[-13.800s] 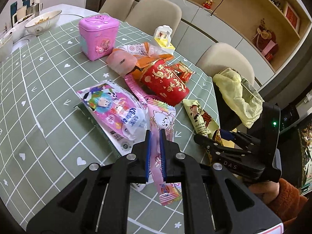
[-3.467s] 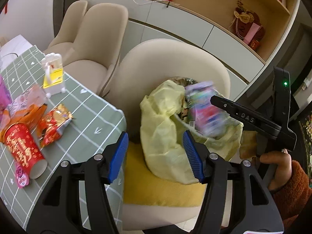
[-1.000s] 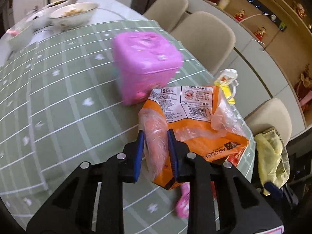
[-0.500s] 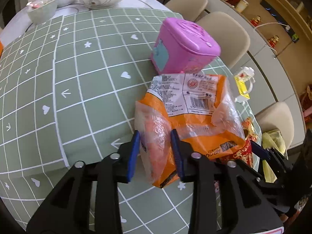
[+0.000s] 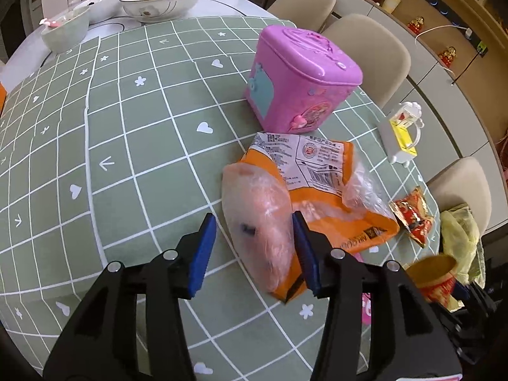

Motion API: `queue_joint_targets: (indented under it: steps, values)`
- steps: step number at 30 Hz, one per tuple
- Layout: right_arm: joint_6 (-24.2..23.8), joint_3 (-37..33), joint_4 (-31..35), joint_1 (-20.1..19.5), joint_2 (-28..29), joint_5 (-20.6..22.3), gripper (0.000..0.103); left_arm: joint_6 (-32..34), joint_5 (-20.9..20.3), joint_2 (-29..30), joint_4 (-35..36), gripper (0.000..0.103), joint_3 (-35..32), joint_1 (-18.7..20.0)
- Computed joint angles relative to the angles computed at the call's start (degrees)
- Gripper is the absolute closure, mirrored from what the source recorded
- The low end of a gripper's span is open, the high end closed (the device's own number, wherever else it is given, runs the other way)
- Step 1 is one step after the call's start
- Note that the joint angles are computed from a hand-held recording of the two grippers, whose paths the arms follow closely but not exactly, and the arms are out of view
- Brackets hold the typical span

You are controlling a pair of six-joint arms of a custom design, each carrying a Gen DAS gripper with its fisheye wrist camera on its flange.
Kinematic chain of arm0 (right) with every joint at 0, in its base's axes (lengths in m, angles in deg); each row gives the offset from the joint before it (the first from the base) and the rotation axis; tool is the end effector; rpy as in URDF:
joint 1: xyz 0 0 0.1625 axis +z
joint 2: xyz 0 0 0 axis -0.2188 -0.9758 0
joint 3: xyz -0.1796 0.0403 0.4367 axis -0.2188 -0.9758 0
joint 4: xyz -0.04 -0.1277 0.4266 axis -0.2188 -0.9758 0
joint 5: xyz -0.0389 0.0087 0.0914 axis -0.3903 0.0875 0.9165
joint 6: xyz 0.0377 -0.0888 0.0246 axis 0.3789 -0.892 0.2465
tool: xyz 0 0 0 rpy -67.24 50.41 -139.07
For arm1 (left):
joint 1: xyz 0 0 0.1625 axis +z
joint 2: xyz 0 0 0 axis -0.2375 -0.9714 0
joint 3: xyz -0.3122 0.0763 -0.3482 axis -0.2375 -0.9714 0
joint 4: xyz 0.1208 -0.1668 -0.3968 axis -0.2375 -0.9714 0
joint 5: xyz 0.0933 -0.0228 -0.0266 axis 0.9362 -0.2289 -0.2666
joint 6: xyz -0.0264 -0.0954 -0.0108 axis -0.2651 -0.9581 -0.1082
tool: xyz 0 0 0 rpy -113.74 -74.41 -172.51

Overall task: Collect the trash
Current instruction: 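Hold the orange bag in the left tool while the right tool grasps the red can, then carry the orange bag and red can over the bin and release them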

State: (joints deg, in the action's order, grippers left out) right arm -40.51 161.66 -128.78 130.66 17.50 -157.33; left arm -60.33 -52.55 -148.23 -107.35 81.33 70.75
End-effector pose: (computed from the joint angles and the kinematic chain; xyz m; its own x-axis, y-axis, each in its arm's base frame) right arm 0.2730 -0.3327 0.0411 -0.7741 -0.3890 0.4995 -0.5471 0.8080 -0.2187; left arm -0.0065 -0.3818 0.2738 -0.8479 -0.1653 -0.5037 0.1241 0.8619 -0.4917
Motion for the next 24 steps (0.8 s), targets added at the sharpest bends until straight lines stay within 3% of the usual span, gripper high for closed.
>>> queue_joint_targets:
  steps: [4,5,9,19,24]
  values:
    - [1.9,2.2,-1.4,1.1,-1.5,-2.0,0.050,1.0,1.3,2.5,-1.2,0.057,-0.4,0.1]
    - [2.1,2.5,-1.8,1.3,-1.6,-2.6,0.050,1.4,1.6,2.8,-1.3,0.065,-0.4,-0.1]
    - [3.9,4.5,-3.6,2.5,-2.6,-4.8,0.050,2.0,2.5,1.8,-0.5,0.077,0.4,-2.3]
    - [8.3,8.8,-7.8,5.3,-6.5,-7.9,0.050,-1.1,6.8,-7.7,9.1,0.083,2.7,-16.9]
    - [8.7,10.3,-8.9,6.9,-8.8,-9.2,0.050,-4.2,6.5,-10.3,13.9,0.083,2.4,-23.3]
